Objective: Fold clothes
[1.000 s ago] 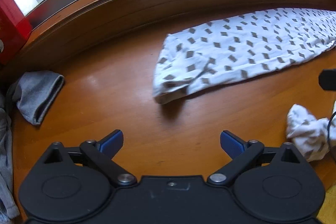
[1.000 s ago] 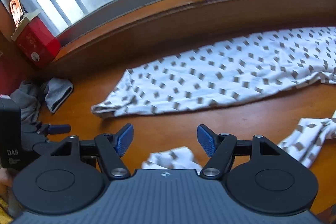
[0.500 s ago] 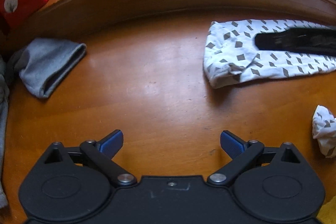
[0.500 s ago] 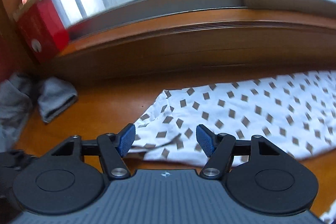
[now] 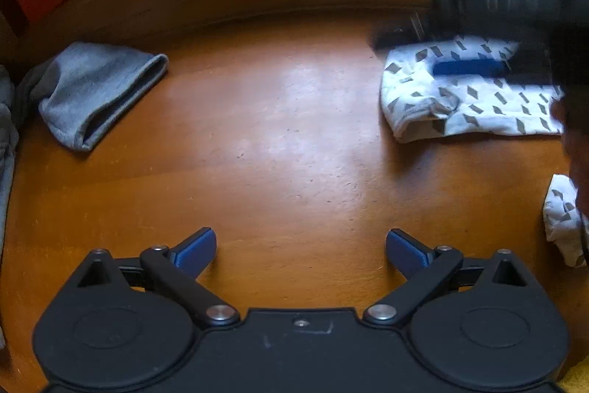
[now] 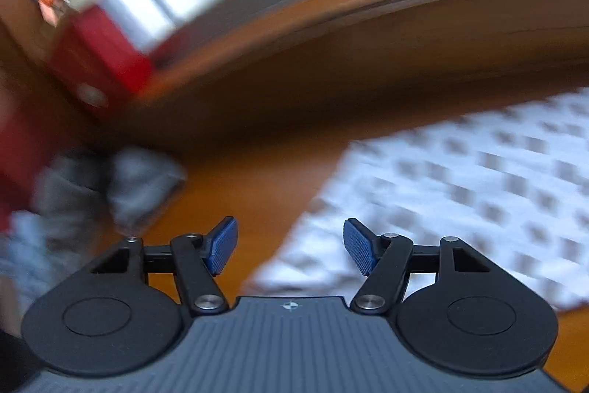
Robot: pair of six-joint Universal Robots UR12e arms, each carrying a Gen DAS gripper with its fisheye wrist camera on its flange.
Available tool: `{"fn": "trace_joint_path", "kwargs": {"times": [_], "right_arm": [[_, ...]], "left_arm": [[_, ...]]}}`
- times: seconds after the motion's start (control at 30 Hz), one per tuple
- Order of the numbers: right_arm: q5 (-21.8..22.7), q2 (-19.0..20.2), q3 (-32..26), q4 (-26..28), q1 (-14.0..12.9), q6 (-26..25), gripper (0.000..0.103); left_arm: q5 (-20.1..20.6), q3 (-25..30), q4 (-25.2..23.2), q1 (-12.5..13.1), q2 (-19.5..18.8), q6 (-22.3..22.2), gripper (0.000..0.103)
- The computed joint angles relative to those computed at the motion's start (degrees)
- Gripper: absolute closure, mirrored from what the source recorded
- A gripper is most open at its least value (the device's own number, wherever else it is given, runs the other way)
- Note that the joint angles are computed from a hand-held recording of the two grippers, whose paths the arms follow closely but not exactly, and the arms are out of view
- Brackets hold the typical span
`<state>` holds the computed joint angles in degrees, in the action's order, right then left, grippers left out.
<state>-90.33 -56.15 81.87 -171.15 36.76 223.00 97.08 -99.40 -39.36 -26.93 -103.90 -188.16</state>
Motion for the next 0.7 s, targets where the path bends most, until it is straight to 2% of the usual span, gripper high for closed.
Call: {"fn": "trace_joint_path", "kwargs": {"times": [0.07,0.1,0.13,0.17,0.2,0.33,0.37,0.4,0.43,0.57,0.7], "right_arm": [[6.28,0.64,0.07,-6.61,-1.05,1.37,0.035],[7.14,0.93,-0.06,-9.41,-1.12,1.82,0.035],[5.61,0.64,0.21,-10.16,-0.88,0.48,0.035],[1.67,0.42,0.23,-10.42,-0.14,-0.91,0.035],[-4.33,-0.10,0.30,-8.34,0.80,-3.32,0.035],[-28.33,-1.26,-1.39,9.61,3.61,-12.97,0.035],[-33.49,-0.94,-2.37,15.61,4.16,-13.94,0.037],[-36.26,-0.87,-2.82,20.33,4.25,-14.83,0.038],[-36.63,-1.12,-2.65,22.64,4.16,-14.55,0.040],[-32.45,-2.91,0.15,22.96,3.21,-11.30,0.040],[-32.71,-2.79,0.59,22.15,3.67,-13.21,0.040]], "left_arm": [[0.09,-0.06,-0.28,0.02,0.12,-0.64,0.004],[0.40,-0.10,-0.33,-0.01,0.16,-0.83,0.004],[0.90,-0.15,-0.29,-0.06,0.19,-0.96,0.004],[1.44,-0.16,-0.24,-0.13,0.18,-1.20,0.004],[1.97,-0.16,-0.21,-0.20,0.16,-1.49,0.004],[2.08,-0.11,-0.19,-0.06,0.04,-2.88,0.003],[1.74,-0.12,-0.16,0.04,0.01,-3.10,0.003],[1.44,-0.11,-0.14,0.11,-0.01,-3.28,0.003],[1.30,-0.08,-0.17,0.12,-0.04,-3.41,0.003],[1.67,0.10,-0.44,-0.12,-0.14,-3.79,0.002],[2.07,0.21,-0.77,-0.31,-0.16,-3.77,0.001]]}}
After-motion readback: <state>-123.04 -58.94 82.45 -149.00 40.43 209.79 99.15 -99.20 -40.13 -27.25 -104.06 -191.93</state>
